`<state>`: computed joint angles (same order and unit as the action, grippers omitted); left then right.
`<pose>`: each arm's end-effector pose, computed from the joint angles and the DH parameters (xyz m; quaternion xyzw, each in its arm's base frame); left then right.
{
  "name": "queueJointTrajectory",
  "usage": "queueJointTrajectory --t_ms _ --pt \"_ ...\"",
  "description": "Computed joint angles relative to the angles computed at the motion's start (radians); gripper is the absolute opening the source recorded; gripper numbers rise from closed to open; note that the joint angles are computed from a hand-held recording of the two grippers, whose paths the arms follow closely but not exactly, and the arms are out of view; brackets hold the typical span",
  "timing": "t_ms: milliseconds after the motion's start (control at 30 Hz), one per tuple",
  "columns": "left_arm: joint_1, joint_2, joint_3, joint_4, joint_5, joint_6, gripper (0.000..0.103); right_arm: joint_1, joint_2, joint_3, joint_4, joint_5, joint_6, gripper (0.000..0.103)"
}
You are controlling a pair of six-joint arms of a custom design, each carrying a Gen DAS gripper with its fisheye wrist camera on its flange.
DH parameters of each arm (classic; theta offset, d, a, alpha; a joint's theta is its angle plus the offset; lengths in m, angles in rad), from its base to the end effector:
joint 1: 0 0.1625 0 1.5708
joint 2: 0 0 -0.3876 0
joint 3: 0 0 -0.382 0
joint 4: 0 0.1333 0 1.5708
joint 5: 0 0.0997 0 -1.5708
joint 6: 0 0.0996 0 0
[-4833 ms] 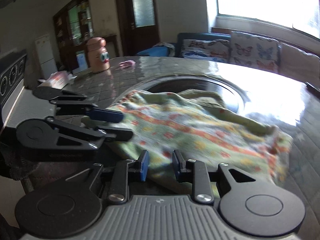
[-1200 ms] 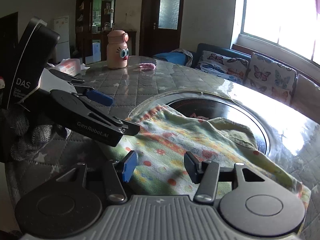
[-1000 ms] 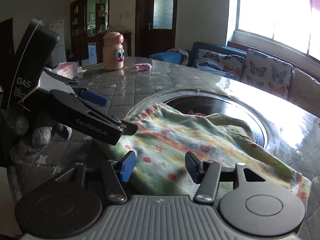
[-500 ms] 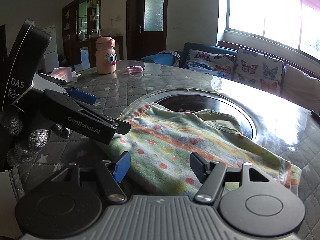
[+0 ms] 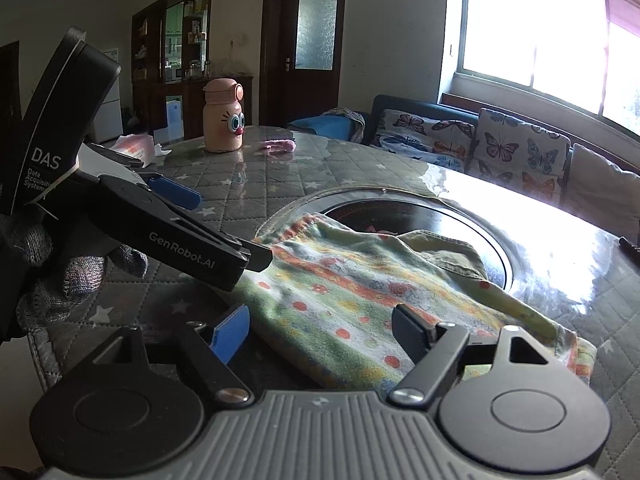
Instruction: Fold clothes
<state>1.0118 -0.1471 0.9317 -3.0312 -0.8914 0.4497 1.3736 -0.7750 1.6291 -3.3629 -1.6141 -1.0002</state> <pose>-0.2476 -0.7652 -0.0487 0.3332 0.8322 -0.3293 0.2968 -0.0042 -0.6794 0.1672 0.3395 -0.8247 0.3624 0.2706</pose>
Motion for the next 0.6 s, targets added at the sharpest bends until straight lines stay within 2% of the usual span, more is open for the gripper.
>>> queueJointTrajectory --t_ms 233,600 --pt "-0.003 -0.019 0.038 -0.034 0.003 0.002 0.103 0.001 -0.004 0.018 -0.022 0.001 0.011 0.093" --pt "0.006 -0.033 0.048 -0.062 0.015 -0.003 0.103 0.022 0.016 0.001 -0.002 -0.028 -0.053 0.094"
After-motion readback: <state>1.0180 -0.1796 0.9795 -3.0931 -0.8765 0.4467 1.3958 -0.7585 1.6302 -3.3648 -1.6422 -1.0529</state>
